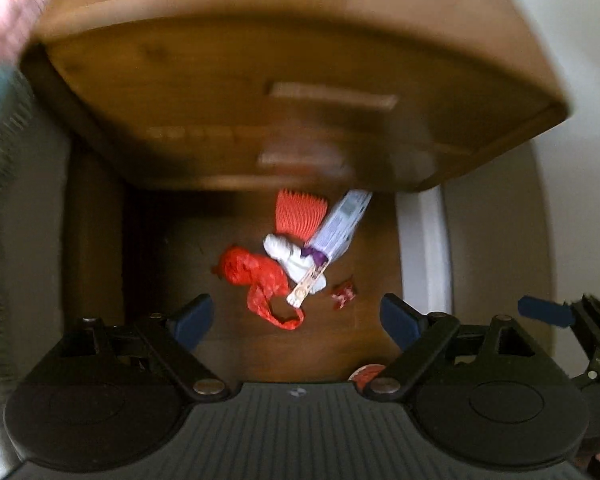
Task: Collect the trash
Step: 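Lower both tools back down to the floor trash, then grasp the red plastic bag with the left tool while the right grasps the red wrapper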
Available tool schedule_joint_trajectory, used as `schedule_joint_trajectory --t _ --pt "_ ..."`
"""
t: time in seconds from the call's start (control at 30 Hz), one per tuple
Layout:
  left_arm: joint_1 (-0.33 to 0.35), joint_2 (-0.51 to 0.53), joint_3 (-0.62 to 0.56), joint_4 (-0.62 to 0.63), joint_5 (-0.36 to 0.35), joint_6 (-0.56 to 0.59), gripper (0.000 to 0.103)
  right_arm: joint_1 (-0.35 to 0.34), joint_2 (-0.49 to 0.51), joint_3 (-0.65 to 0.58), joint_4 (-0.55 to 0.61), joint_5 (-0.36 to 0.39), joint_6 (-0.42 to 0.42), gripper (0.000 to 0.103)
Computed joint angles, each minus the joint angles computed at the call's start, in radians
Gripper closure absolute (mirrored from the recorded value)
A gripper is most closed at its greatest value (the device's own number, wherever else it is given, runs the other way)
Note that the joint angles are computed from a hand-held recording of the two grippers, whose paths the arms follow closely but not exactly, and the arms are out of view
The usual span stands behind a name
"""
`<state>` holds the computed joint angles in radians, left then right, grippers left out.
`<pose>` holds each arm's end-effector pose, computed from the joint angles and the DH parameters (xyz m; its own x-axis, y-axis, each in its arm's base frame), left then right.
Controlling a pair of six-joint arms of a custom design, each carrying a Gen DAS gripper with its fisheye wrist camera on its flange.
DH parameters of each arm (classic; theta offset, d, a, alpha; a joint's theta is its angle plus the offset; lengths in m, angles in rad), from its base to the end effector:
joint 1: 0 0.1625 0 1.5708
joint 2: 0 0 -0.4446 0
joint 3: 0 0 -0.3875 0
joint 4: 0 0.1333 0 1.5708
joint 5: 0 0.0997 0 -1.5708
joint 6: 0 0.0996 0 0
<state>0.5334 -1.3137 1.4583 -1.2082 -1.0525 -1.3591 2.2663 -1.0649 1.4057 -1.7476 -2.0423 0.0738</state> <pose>-0.3735 -0.4327 0.4126 -0.7851 -0.2517 -0.5659 -0.0711 0.9443 -0.3213 0.4934 -0.4538 0.3181 -0.6813 -0.5702 0.4590 -0.5835 0.8017 0.1298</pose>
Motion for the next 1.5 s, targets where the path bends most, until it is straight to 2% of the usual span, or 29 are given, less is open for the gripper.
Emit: schedule_joint_trajectory --t 0.1,0.27,0.4,0.53,0.7,0.87,0.97,1.1,1.17,1.27,1.4,1.5 --pt "0.045 -0.018 0.141 -0.114 0.019 0.035 0.012 -0.050 -0.024 0.123 -0.093 -0.010 0.027 0.000" --pt "0.138 -0.030 0.328 -0.276 0.030 0.059 0.012 -0.144 -0.039 0.327 -0.287 -0.056 0.007 0.002" --pt "0.215 -0.016 0.437 -0.391 0.064 0.107 0.012 -0.225 -0.020 0.437 -0.421 -0.076 -0.045 0.007" --pt "0.295 0.007 0.510 -0.500 0.093 0.178 0.012 -0.299 0.034 0.514 -0.561 -0.101 -0.140 0.012" --pt "0.379 0.072 0.558 -0.602 0.151 0.359 0.012 -0.363 0.112 0.555 -0.681 -0.111 -0.242 0.015" --pt "0.441 0.113 0.580 -0.707 0.161 0.516 0.012 -0.402 0.174 0.576 -0.768 -0.118 -0.327 0.017" --pt "0.461 0.137 0.590 -0.745 0.173 0.568 0.012 -0.421 0.202 0.577 -0.794 -0.119 -0.351 0.024" --pt "0.473 0.145 0.593 -0.789 0.168 0.584 0.014 -0.432 0.216 0.581 -0.810 -0.122 -0.367 0.031" --pt "0.476 0.148 0.593 -0.802 0.163 0.593 0.018 -0.435 0.215 0.588 -0.819 -0.121 -0.375 0.046" --pt "0.475 0.152 0.578 -0.780 0.155 0.598 0.032 -0.432 0.216 0.594 -0.824 -0.130 -0.374 0.061" --pt "0.453 0.154 0.551 -0.742 0.154 0.594 0.035 -0.421 0.206 0.618 -0.845 -0.130 -0.379 0.074" --pt "0.439 0.144 0.536 -0.688 0.153 0.564 0.036 -0.409 0.185 0.629 -0.839 -0.122 -0.369 0.074"
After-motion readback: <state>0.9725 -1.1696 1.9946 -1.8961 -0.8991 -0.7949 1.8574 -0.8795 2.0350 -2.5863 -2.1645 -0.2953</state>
